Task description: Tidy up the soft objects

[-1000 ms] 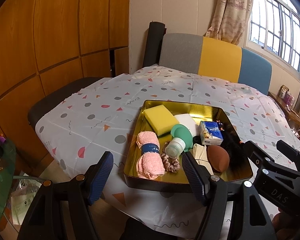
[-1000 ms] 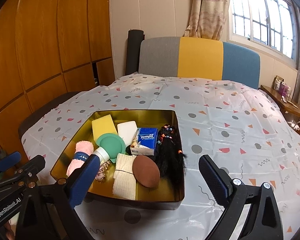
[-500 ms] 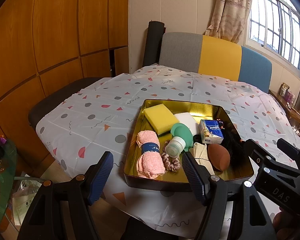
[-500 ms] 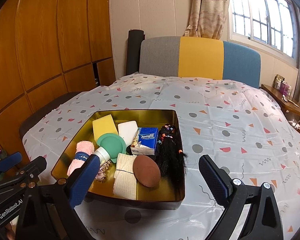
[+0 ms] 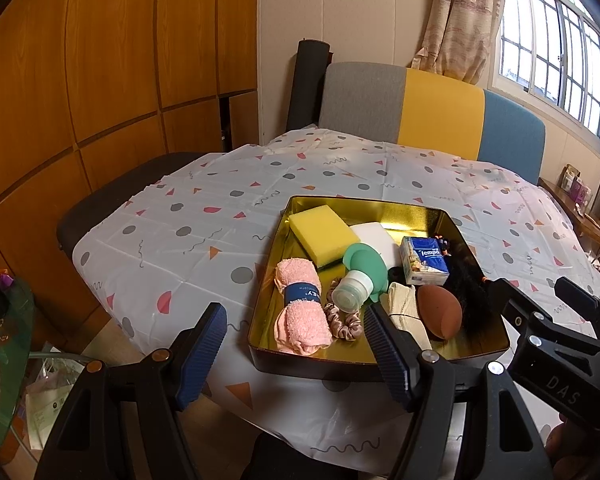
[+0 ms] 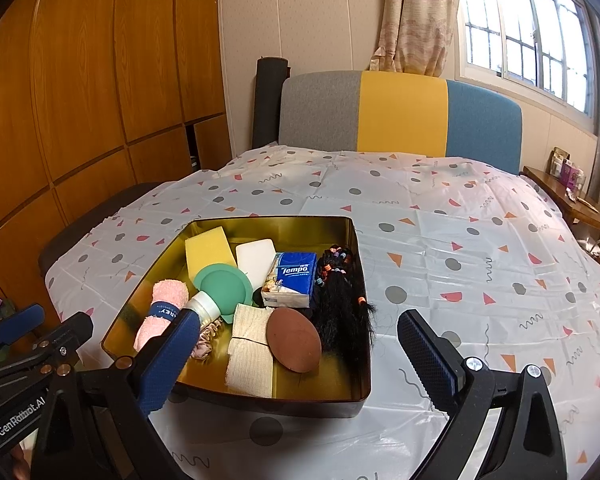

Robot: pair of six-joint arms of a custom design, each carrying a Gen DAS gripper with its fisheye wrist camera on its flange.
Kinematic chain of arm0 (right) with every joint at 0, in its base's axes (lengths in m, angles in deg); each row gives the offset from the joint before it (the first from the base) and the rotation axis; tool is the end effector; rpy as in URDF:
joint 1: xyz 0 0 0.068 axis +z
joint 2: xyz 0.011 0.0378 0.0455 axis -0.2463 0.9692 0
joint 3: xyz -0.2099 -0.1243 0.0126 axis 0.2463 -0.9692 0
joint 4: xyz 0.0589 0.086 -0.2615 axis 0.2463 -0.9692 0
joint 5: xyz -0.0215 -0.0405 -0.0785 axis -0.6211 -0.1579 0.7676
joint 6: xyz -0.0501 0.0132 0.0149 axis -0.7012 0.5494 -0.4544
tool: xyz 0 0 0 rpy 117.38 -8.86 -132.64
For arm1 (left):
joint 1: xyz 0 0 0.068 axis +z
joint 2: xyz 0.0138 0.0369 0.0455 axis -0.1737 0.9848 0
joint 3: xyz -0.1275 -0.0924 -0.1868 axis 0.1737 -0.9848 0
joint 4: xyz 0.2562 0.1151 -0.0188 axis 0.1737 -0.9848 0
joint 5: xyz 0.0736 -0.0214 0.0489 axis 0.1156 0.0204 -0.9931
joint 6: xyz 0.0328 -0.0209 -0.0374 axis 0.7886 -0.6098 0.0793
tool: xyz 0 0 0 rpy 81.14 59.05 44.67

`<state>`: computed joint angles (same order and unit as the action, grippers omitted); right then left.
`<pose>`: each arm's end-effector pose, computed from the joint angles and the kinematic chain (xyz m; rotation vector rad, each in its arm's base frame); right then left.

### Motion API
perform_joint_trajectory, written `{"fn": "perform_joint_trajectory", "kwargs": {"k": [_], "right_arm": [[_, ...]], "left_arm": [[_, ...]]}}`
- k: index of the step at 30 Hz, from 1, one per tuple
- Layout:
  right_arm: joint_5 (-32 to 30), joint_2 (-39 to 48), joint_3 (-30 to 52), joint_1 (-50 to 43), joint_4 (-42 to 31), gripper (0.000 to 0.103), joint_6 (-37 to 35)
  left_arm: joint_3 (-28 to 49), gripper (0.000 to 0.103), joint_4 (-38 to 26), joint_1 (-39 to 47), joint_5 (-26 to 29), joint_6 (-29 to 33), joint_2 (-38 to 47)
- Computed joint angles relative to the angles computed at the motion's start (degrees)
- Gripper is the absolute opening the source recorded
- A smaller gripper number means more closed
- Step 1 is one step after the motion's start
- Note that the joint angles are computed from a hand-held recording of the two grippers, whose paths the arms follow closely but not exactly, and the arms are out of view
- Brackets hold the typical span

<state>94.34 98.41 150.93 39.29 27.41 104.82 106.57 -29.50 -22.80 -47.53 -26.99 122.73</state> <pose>0.2416 0.2816 0.1619 0.2965 2.1514 -0.1121 0.2741 -0.0622 0.1709 0.2252 2.2422 -0.1322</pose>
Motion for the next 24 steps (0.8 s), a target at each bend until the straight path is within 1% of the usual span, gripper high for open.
{"fn": "perform_joint_trajectory", "kwargs": {"k": [18, 24], "right_arm": [[0.0, -0.2, -0.1, 0.0, 0.1, 0.1, -0.1], [0.1, -0.2, -0.2, 0.0, 0.2, 0.1, -0.3]], "left_arm": [[0.1, 0.072, -0.2, 0.2, 0.0, 0.0, 0.3], [0.0, 0.072, -0.1, -0.3, -1.2, -0.3, -0.1]]}}
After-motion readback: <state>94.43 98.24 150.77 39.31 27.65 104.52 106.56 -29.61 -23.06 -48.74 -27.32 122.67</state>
